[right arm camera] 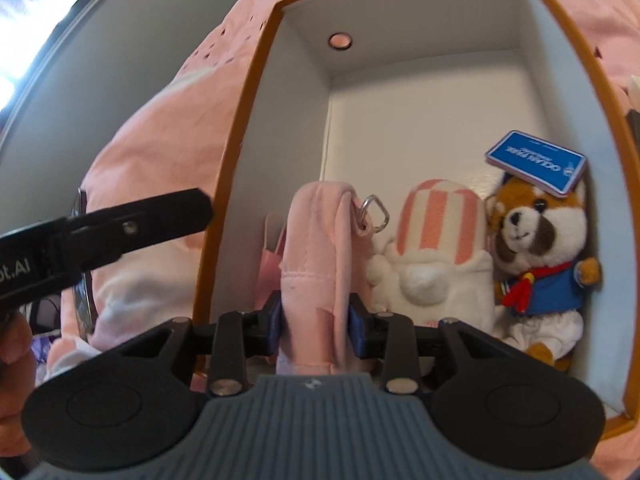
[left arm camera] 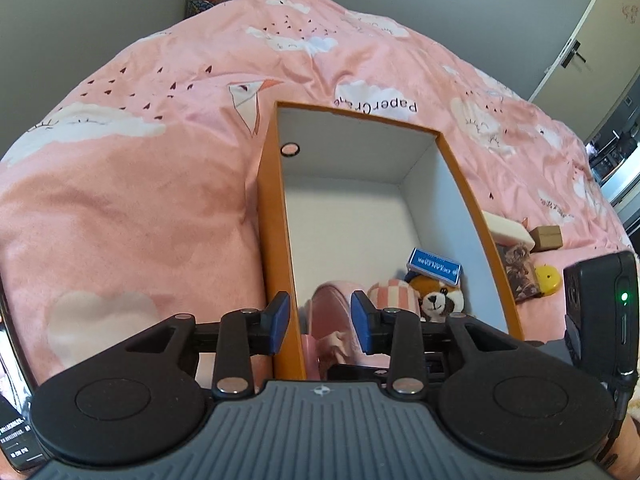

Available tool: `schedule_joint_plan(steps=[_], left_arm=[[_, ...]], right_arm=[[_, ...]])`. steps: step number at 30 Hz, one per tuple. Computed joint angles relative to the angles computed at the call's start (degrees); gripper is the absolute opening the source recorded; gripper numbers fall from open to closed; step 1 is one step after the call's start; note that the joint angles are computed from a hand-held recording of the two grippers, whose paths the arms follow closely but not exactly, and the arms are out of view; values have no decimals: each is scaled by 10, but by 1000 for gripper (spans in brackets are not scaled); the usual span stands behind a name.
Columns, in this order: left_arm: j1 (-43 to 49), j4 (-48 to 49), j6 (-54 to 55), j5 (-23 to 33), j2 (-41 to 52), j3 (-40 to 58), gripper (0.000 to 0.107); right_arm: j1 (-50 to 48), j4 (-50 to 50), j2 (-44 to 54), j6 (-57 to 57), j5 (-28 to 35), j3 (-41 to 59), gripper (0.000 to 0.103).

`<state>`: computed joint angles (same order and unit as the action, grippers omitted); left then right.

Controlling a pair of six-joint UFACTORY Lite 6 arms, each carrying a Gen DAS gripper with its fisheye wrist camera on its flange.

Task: Organize objects
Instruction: 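Carry the pink pouch and card holder over the box with both grippers, then lower the pink pouch into the box beside the plush toys with the right gripper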

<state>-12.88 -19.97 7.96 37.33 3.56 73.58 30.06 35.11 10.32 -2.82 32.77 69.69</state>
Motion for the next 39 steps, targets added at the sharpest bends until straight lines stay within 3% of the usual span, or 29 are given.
schedule_joint_plan(steps=[8,17,20,24,28,31,34,39], left_arm=[[-3,-8,7,-13,-8,-16,41],[1,-16,10,-20,-10,-17,41],[0,-28,22,-24,-15,-21,41],[1,-35,31,-28,-14,-22,41],[1,-36,31,-32,-7,-21,41],[6,-45,38,-31,-1,-20,41],[10,-55,46,-33,4,-18,41],[15,-69,56,-37,6,-19,41]], right_arm=[[-4,-37,-74,25,-12,-40,43],[4,-50,-85,22,-31,-40,39],[-11,13,-57,-29,8,-19,38],[14,-37,-10,-26,55,18,37],[36,-87,19,3,56,44,38],[28,-66,4,-12,45,32,43],[30,-82,-30,2,17,12,62],[25,-117,-52,42,-13,9,62]])
